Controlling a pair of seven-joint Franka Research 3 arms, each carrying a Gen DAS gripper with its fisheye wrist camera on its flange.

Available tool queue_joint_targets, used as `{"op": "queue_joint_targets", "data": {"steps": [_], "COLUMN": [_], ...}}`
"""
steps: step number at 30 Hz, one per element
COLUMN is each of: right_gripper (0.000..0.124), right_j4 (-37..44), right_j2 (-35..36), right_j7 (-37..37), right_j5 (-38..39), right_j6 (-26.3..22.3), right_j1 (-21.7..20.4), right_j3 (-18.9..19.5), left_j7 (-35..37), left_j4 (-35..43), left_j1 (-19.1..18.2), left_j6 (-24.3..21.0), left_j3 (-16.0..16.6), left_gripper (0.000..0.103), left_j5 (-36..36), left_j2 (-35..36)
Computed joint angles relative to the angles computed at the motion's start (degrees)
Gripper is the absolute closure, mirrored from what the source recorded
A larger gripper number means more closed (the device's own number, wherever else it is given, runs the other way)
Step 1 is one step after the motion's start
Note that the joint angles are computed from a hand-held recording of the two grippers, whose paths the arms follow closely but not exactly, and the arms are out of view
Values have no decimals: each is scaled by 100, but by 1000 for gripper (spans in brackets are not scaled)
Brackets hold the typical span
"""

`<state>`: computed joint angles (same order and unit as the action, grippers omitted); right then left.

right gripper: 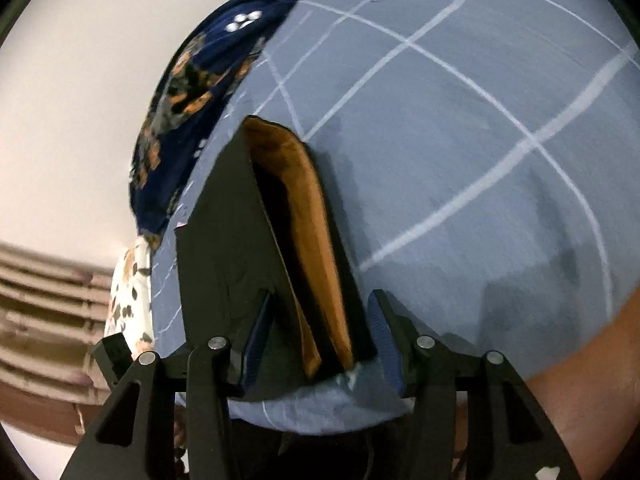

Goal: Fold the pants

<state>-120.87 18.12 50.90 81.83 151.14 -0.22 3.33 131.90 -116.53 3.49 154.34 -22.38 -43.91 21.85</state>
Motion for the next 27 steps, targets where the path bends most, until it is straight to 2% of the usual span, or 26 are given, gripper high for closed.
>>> {"op": "queue_joint_targets", "data": {"steps": [3,7,12,16,20,23,25,27], "right_gripper": [76,76,76,83,89,88,87,87], "right_j4": [235,470,762,920,1028,1208,1338,1422], "right_j2": [236,454,720,834,931,1051,1132,1192], "right_j7": [-264,-632,-934,-1025,-1021,-744,-578,-531], "right_j5": [120,431,626,446,189,-125,-293,-332], "right_j6": [-126,-511,-1031,-1148,-1392,-1599,-1642,-1618], "right_j1": [-76,-256,-433,-438,-529,-586,-601,-620], "right_j3": [50,91,125,141,135,130,145,193], "left_j7": [184,973,1023,1002,909,722,693,789], "left_j4": [12,180,650,1096,1564,1968,2068,2027], "left_j1": [90,368,316,271,233,239,209,116], "left_j6": [-46,-472,-1080,-1552,-1951,-2269,-2250,-2011], "left_j3": [-74,-245,-33,38,46,18,4,0], "left_gripper": [35,35,35,35,24,17,17,17], "left_j5": [-160,-860,-1075,-949,-701,-591,-499,-337], "left_j2": [11,97,443,757,1058,1329,1388,1349]}}
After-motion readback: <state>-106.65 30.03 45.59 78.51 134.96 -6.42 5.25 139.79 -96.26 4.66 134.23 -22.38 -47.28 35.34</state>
